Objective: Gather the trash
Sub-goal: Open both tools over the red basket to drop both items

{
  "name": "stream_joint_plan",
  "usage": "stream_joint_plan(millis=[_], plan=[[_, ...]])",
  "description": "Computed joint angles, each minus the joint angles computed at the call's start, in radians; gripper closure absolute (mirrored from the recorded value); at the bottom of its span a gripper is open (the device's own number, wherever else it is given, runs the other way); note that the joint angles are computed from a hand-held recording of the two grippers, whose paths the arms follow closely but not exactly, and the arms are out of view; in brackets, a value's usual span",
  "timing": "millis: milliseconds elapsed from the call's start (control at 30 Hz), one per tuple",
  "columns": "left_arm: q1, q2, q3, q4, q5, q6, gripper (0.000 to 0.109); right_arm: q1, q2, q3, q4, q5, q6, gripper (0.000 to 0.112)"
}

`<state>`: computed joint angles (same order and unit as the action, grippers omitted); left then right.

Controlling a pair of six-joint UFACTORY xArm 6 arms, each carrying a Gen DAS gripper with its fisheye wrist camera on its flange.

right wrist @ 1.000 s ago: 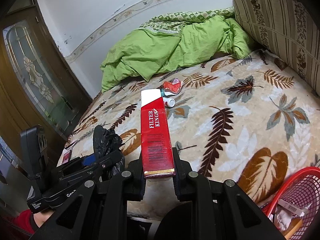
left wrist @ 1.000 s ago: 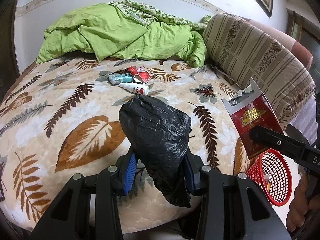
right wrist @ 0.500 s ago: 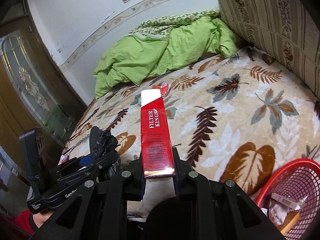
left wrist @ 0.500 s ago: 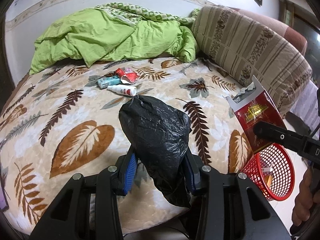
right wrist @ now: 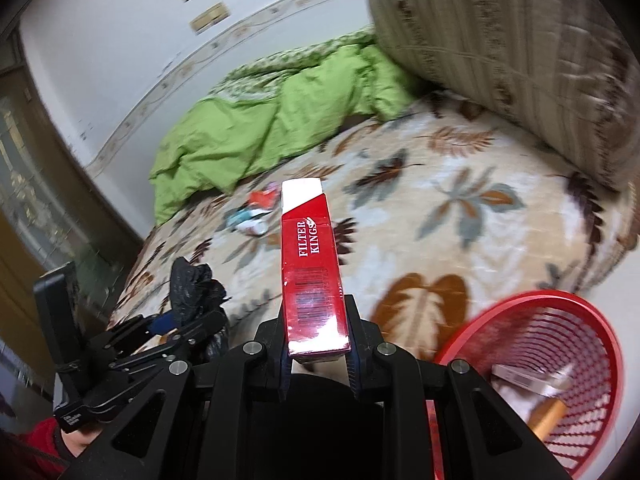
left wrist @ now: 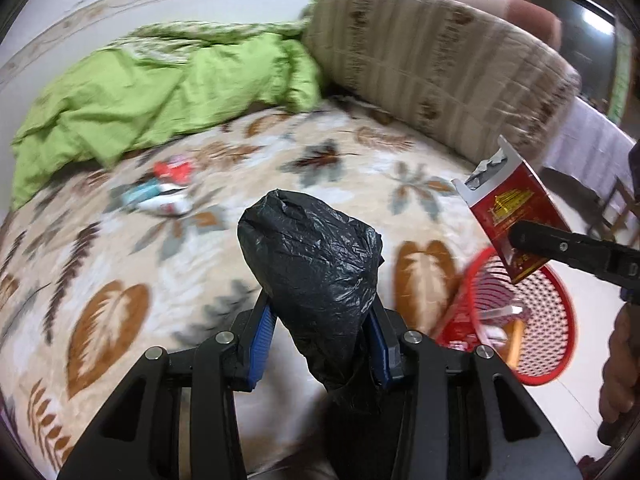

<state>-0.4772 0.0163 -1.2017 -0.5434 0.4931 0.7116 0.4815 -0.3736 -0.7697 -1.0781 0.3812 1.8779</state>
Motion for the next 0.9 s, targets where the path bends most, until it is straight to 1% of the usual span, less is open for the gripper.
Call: stream_joint_plan(millis=[67, 133, 267, 400, 467, 567, 600, 633, 667, 700, 767, 867, 900], plan=[[-0.024, 0.011, -0.030, -0.012, 0.056, 0.017, 0.068, 0.007, -0.079, 0.065, 0.012, 0.052, 0.023, 0.090], [-0.046, 0.022, -0.053, -0.019, 0.090, 0.025, 0.068, 0.014, -0.150, 0.122, 0.028, 0.096, 0.046, 0.090], [-0.099, 0.042, -0.106, -0.035, 0.170, 0.037, 0.068, 0.040, -0.297, 0.222, 0.078, 0.213, 0.065, 0.090], [-0.151, 0.065, -0.148, -0.029, 0.237, 0.033, 0.068, 0.066, -0.412, 0.296, 0.110, 0.301, 0.083, 0.090], [-0.175, 0.081, -0.169, -0.020, 0.268, 0.028, 0.068, 0.074, -0.450, 0.324, 0.115, 0.324, 0.099, 0.090], [-0.197, 0.113, -0.207, -0.032, 0.336, 0.036, 0.066, 0.067, -0.480, 0.354, 0.129, 0.330, 0.112, 0.089], [-0.206, 0.123, -0.218, -0.030, 0.352, 0.040, 0.061, 0.061, -0.492, 0.367, 0.142, 0.335, 0.112, 0.089], [-0.211, 0.129, -0.221, -0.022, 0.359, 0.039, 0.051, 0.052, -0.502, 0.378, 0.159, 0.332, 0.105, 0.088], [-0.218, 0.132, -0.221, -0.012, 0.355, 0.032, 0.047, 0.047, -0.515, 0.388, 0.181, 0.340, 0.099, 0.081], [-0.220, 0.136, -0.221, -0.006, 0.349, 0.023, 0.044, 0.052, -0.535, 0.401, 0.187, 0.362, 0.107, 0.072], [-0.216, 0.143, -0.229, -0.012, 0.364, 0.011, 0.044, 0.056, -0.564, 0.416, 0.181, 0.384, 0.123, 0.065], [-0.198, 0.144, -0.235, -0.023, 0.365, 0.000, 0.044, 0.062, -0.582, 0.419, 0.175, 0.414, 0.122, 0.065], [-0.191, 0.145, -0.240, -0.023, 0.363, -0.004, 0.044, 0.058, -0.587, 0.421, 0.174, 0.410, 0.119, 0.065]])
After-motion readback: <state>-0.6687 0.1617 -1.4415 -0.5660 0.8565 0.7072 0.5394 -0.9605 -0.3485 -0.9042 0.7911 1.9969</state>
